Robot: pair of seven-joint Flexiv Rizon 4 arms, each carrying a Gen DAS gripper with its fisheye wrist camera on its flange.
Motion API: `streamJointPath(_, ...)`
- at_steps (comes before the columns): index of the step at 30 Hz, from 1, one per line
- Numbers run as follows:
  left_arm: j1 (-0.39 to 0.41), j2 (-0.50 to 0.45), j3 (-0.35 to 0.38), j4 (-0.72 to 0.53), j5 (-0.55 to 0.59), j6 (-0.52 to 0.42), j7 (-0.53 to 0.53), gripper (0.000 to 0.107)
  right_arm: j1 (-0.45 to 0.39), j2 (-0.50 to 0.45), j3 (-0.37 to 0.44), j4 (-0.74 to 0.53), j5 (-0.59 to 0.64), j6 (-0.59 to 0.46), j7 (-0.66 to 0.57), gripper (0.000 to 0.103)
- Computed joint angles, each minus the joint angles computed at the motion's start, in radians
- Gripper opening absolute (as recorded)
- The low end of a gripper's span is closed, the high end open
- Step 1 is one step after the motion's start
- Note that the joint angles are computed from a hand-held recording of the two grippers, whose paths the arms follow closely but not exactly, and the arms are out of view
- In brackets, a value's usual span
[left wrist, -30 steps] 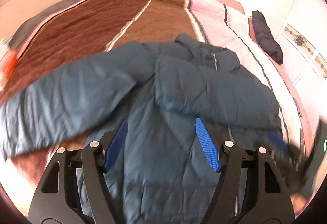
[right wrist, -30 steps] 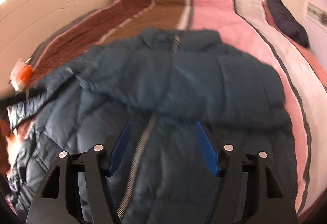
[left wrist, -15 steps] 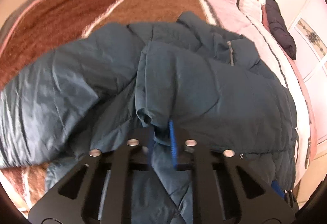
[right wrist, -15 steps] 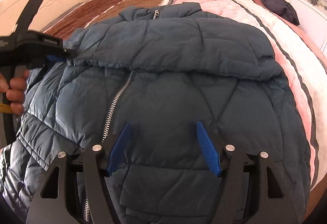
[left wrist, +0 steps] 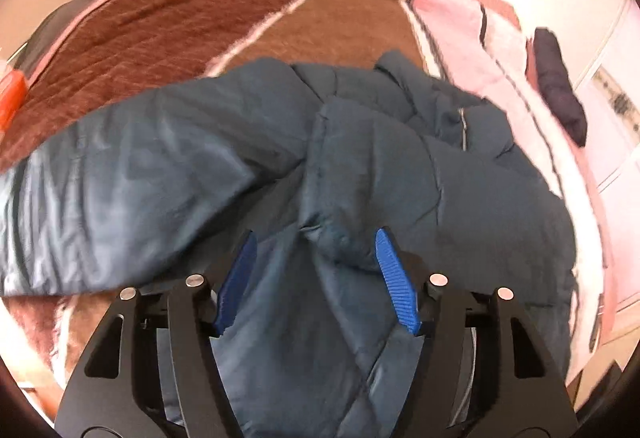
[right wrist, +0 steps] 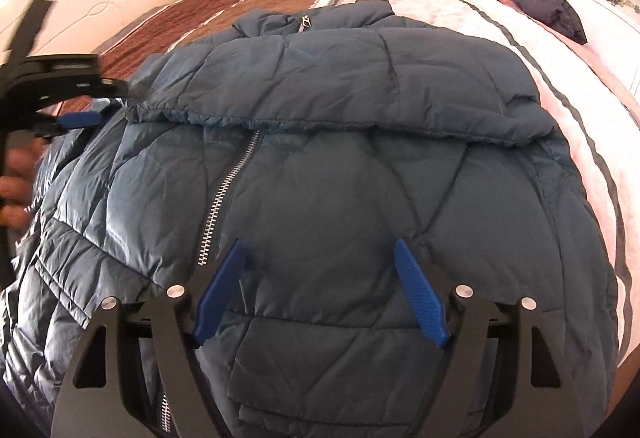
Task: Fold large clothes
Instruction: 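Move the left gripper to the other sleeve and close on it, then fold the held sleeve over the jacket front with the left gripper, release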
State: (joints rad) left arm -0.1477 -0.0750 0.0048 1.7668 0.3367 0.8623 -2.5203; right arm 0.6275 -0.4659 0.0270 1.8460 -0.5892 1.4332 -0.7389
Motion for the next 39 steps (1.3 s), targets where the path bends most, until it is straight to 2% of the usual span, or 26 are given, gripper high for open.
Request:
streamJointPath(3, 0.003, 0.105, 0.021, 0.113, 0.019, 0.036, -0.067, 0.068, 0.01, 0.002, -0.013, 0.006, -0.009, 0.006, 0.01, 0.076)
streamJointPath(8, 0.063, 0.288, 0.04, 0.327, -0.018, 0.076, -0.166, 0.069, 0.025, 0.006, -0.035, 0.016, -0.033, 0.013, 0.035, 0.076)
streamJointPath(13, 0.161, 0.472, 0.06, 0.532, -0.028, 0.137, -0.309, 0.069, 0.03, 0.007, -0.044, 0.018, -0.055, 0.008, 0.054, 0.076)
streamJointPath(15, 0.201, 0.519, 0.074, 0.601, -0.052, 0.159, -0.345, 0.069, 0.031, 0.008, -0.045, 0.017, -0.064, 0.002, 0.06, 0.076)
streamJointPath(20, 0.275, 0.551, 0.084, 0.733, -0.131, 0.294, -0.385, 0.069, 0.03, 0.009, -0.045, 0.014, -0.086, -0.013, 0.076, 0.076)
streamJointPath(25, 0.402, 0.56, 0.013, 0.783, -0.134, 0.369, -0.407, 0.068, 0.028, 0.008, -0.042, 0.01, -0.108, -0.028, 0.089, 0.076)
streamJointPath(28, 0.46, 0.565, -0.017, 0.779, -0.123, 0.353, -0.408, 0.057, 0.025, 0.007, -0.038, 0.009, -0.116, -0.033, 0.096, 0.076)
streamJointPath(29, 0.473, 0.56, -0.024, 0.776, -0.122, 0.344, -0.408, 0.048, 0.023, 0.007, -0.036, 0.008, -0.117, -0.035, 0.096, 0.076)
streamJointPath(30, 0.491, 0.559, -0.035, 0.765, -0.114, 0.315, -0.41, 0.035, 0.022, 0.007, -0.035, 0.008, -0.119, -0.034, 0.098, 0.076)
streamJointPath(31, 0.512, 0.558, -0.05, 0.752, -0.097, 0.277, -0.417, 0.028, 0.021, 0.007, -0.034, 0.008, -0.12, -0.034, 0.099, 0.076)
streamJointPath(32, 0.533, 0.566, -0.066, 0.735, -0.069, 0.237, -0.427, 0.014, 0.018, 0.007, -0.031, 0.007, -0.12, -0.035, 0.097, 0.076)
streamJointPath(33, 0.54, 0.57, -0.074, 0.724, -0.048, 0.219, -0.433, 0.009, 0.017, 0.007, -0.03, 0.007, -0.12, -0.034, 0.098, 0.076)
streamJointPath(35, 0.568, 0.596, -0.122, 0.662, 0.03, 0.136, -0.443, 0.004, 0.014, 0.006, -0.026, 0.007, -0.118, -0.031, 0.098, 0.076)
streamJointPath(37, 0.58, 0.617, -0.172, 0.582, 0.114, 0.059, -0.431, 0.004, 0.014, 0.007, -0.026, 0.008, -0.117, -0.029, 0.101, 0.076)
streamJointPath(39, 0.577, 0.606, -0.212, 0.48, 0.194, 0.02, -0.395, 0.003, 0.007, 0.007, -0.017, 0.005, -0.105, -0.028, 0.095, 0.076)
